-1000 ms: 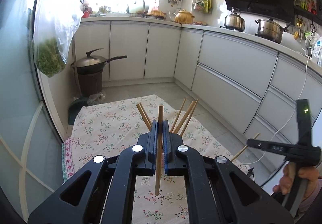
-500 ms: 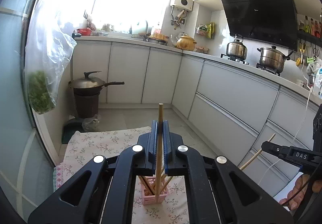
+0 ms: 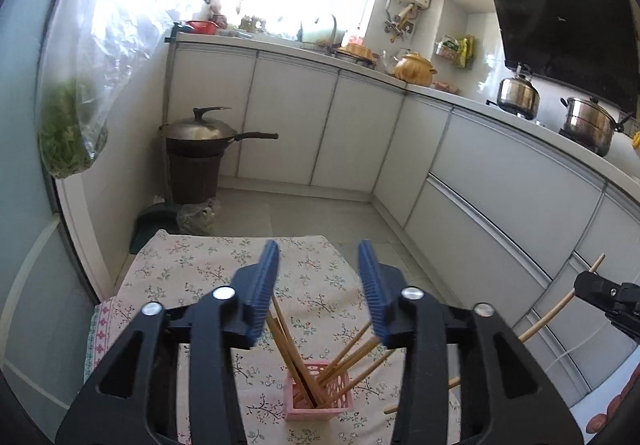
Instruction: Organize utensils
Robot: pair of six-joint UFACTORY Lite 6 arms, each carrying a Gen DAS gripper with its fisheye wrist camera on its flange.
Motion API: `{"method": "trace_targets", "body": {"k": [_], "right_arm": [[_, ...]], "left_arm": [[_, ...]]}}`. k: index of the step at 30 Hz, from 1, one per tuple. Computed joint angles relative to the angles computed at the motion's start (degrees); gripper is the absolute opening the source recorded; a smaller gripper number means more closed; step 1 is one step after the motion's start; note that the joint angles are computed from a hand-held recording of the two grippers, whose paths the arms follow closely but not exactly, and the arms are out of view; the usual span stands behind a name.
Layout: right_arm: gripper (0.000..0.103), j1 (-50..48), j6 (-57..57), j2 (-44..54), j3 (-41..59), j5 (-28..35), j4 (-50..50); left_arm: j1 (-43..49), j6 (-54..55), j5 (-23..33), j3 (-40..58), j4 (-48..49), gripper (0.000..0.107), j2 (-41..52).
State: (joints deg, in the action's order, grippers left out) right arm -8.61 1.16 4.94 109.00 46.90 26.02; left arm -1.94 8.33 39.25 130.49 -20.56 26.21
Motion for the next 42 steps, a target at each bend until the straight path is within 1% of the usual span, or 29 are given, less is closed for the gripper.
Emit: {"method": "trace_targets", "body": {"k": [4, 5, 6, 8, 11, 15, 20, 22, 24, 25, 27, 29, 31, 35, 36, 37, 39, 42], "right_arm": [[0.006, 0.93, 1.05, 2.44, 3.61, 1.10, -0.37], [0.006, 1.41, 1.64, 2.93, 4.65, 1.39, -1.02], [0.006, 2.07, 2.43, 3.65, 6.14, 1.75, -1.85], [0.006, 3.30, 3.77, 5.11, 9.22, 2.56, -3.32], [0.006, 6.05, 6.91, 8.61, 15.88, 3.97, -7.48], [0.006, 9.81, 11.55, 16.89, 28.47, 7.82, -13.86], [0.006, 13.34, 15.67, 27.98, 42.46, 12.17, -19.36], [0.006, 14.49, 16.63, 29.31, 42.13, 10.94, -20.82], [0.009, 15.11, 16.75, 28.57, 38.13, 7.39, -21.03], [0.010, 14.89, 16.50, 29.16, 37.96, 6.88, -20.18], [0.011, 14.11, 16.18, 30.59, 38.99, 7.11, -17.87], [0.011, 13.59, 15.28, 26.94, 32.78, 4.55, -16.30], [0.011, 13.85, 14.55, 22.57, 26.77, 1.85, -16.84], [0.012, 15.02, 14.25, 15.34, 18.74, -1.57, -19.42], [0.014, 15.34, 14.39, 14.43, 18.10, -1.81, -20.35], [0.021, 15.69, 14.64, 12.95, 16.41, -2.56, -21.38], [0.027, 16.30, 15.24, 9.58, 12.26, -4.75, -23.43], [0.027, 17.38, 16.82, 5.78, 7.58, -6.96, -27.79]], "left_arm": [[2.39, -0.23, -1.48, -1.36, -0.91, 0.055, -3.71], [2.88, -0.32, -1.38, -0.98, -1.02, 0.058, -4.15], [3.37, 0.03, -0.86, -0.18, -1.39, 0.062, -4.40], [4.14, 0.12, 0.11, 1.35, -1.19, 0.065, -4.69], [5.61, 0.81, -0.62, 0.15, -1.86, 0.070, -6.55], [7.45, 1.37, -1.60, -1.36, -2.80, 0.071, -7.89], [8.68, 1.18, 0.96, 1.84, -3.13, 0.072, -5.45], [8.84, 1.13, 1.25, 2.13, -3.21, 0.072, -4.99], [8.88, 0.54, 0.98, 1.81, -2.60, 0.074, -4.92], [8.89, -0.25, 0.63, 1.37, -1.94, 0.074, -5.22], [9.61, 0.32, 0.02, 0.09, -3.30, 0.079, -6.26], [9.68, 0.18, -1.58, -2.11, -3.21, 0.083, -8.09], [9.11, -0.65, -2.38, -2.93, -1.76, 0.086, -9.14], [6.75, -2.63, -3.00, -4.26, 1.96, 0.090, -10.66], [5.87, -3.58, -3.25, -4.62, 3.45, 0.091, -10.99], [5.08, -4.30, -3.58, -5.21, 4.83, 0.092, -11.47], [3.82, -5.50, -4.61, -6.85, 7.34, 0.096, -12.60], [1.36, -8.66, -6.39, -10.48, 12.93, 0.096, -15.13]]}}
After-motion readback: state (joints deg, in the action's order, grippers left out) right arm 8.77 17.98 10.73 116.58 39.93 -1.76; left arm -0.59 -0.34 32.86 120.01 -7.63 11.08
